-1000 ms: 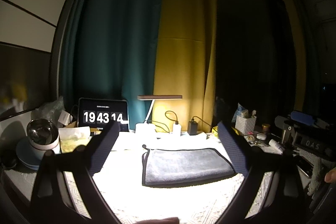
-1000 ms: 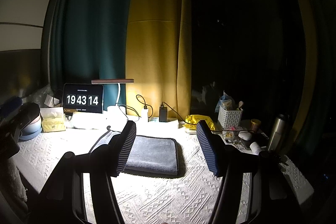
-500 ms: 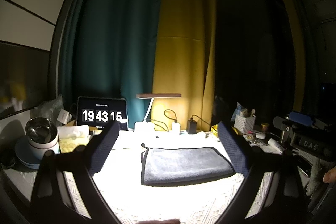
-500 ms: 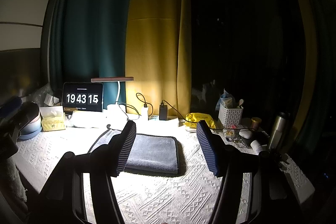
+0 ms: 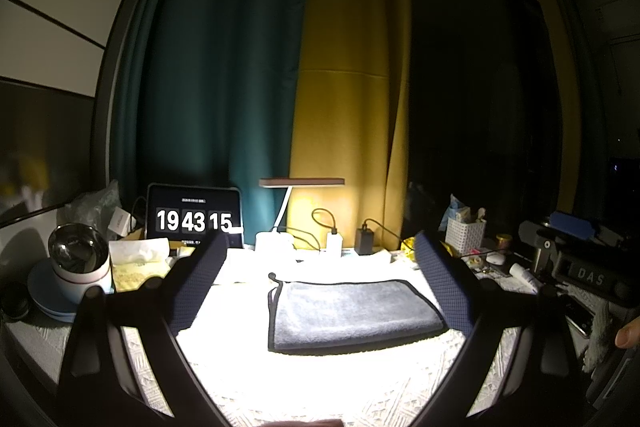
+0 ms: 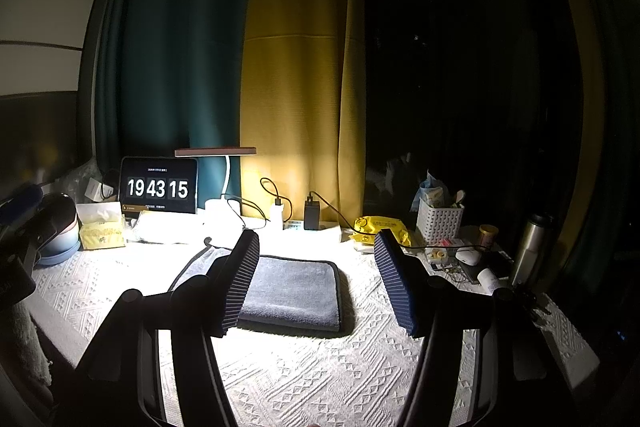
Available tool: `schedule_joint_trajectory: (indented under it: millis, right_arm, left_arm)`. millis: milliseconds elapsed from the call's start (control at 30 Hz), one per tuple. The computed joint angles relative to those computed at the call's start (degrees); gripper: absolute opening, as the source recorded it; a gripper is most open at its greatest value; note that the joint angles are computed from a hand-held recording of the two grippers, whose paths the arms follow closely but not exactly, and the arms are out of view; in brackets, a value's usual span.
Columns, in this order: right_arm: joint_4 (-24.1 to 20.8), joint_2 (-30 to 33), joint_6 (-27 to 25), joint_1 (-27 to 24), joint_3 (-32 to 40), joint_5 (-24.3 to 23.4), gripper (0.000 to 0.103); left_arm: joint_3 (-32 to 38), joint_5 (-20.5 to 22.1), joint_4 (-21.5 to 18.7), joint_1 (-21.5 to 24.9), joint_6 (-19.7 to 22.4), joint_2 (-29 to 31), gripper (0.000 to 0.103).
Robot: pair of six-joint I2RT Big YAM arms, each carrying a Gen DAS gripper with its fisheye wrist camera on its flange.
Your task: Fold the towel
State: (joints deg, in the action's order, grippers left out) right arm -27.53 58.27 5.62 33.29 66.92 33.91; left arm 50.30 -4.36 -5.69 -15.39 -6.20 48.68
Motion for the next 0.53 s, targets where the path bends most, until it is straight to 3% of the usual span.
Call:
schedule_joint_trajectory:
  millis: [533]
  right_arm:
    - [0.05, 0.46, -0.22, -0.14, -0.13, -0.75, 0.063]
  left_arm:
    - [-0.46, 0.91, -0.01, -0.10, 0.51, 0.59, 0.095]
